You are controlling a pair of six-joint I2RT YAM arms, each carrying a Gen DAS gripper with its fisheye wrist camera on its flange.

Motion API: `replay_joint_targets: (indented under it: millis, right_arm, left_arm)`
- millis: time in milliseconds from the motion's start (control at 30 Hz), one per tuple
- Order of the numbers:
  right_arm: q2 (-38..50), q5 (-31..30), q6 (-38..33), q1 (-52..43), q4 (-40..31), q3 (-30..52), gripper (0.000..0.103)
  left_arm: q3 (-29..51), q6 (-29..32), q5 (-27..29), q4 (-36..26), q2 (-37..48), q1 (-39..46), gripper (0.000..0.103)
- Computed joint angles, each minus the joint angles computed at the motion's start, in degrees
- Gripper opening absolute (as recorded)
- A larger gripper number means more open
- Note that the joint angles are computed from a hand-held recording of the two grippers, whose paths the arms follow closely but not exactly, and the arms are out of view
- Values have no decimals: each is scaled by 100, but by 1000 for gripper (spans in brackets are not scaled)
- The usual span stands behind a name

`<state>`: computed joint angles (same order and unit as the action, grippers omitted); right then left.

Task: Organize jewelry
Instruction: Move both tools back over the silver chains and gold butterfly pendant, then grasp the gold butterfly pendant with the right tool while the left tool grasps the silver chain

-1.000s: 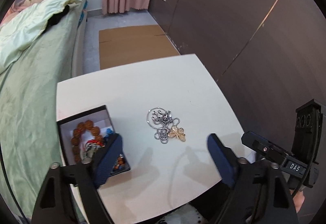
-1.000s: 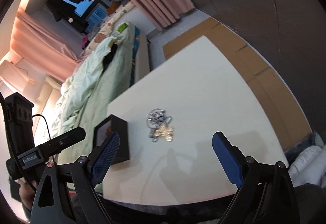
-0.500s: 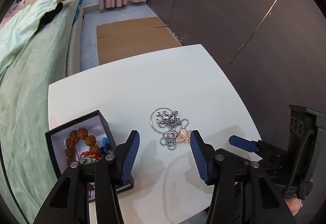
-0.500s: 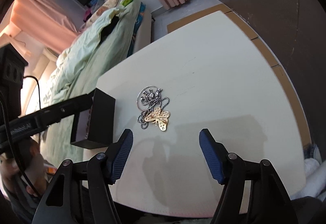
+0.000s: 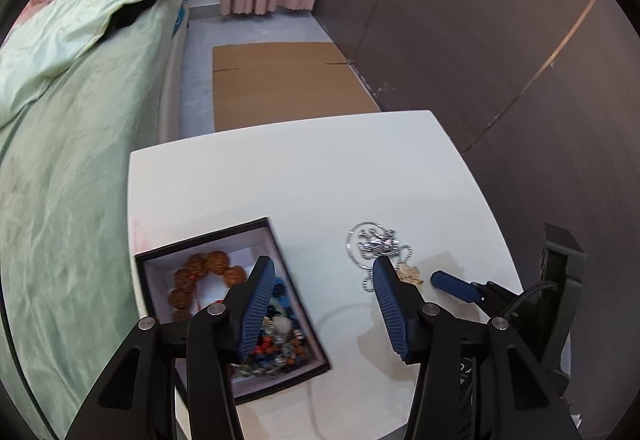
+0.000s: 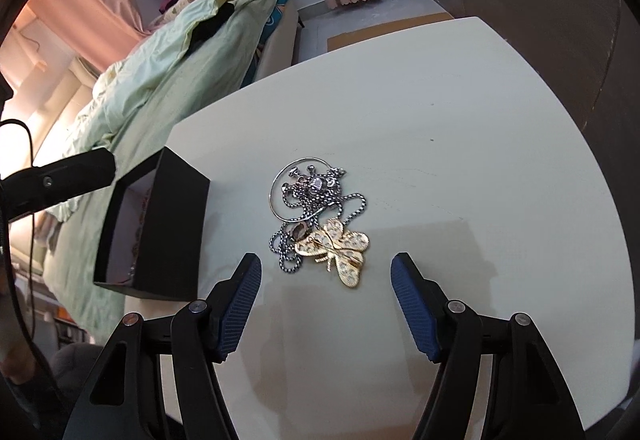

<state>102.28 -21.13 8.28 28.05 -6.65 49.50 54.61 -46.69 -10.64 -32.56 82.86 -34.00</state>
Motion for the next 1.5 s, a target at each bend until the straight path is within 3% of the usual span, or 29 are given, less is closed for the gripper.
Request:
replay_joint_targets:
  millis: [133,233,267,700,833,1067,1100,1167,1400,1500]
  right_arm:
    - [32,500,-81,242,98,46,59]
    - [-13,1067,-250,398,8,56,34]
    - [-21,1118,-291,387,-34,59,31]
    - [-257,-1191,-24,-1223,-279,-138,30]
    - [-389,-1596,48,-1530,-305,-206,30]
    - [-517,-1827,290,-1750,-197,-229,30]
    - [-535,-1846,313,-1774,-189,-231,30]
    - [-553,-1858,340,-1818,-174,-238,30]
    - [-557,-1914,341,-1968,-194,-283,30]
    - [-640,-1949,284,-2039,-242,-346,30]
  left_arm:
    - [-274,-136,100,146,-166,216,53]
    - [-311,-180,107,192,-216,213,53]
    - [-288,-188,91,185,-212,186,53]
    - [363,-64,458,407,650,-20,53]
    - [770,85,554,258,1085,-51,53]
    - [1523,452,241,-187,1932,-140,53]
    - [1601,491,221,-219,2040,-129,52]
    - [1799,555,214,-362,2294,-91,33]
    - [2288,641,222,-638,2954,-13,29]
    - [2471,601,106,-885,3217,1,18]
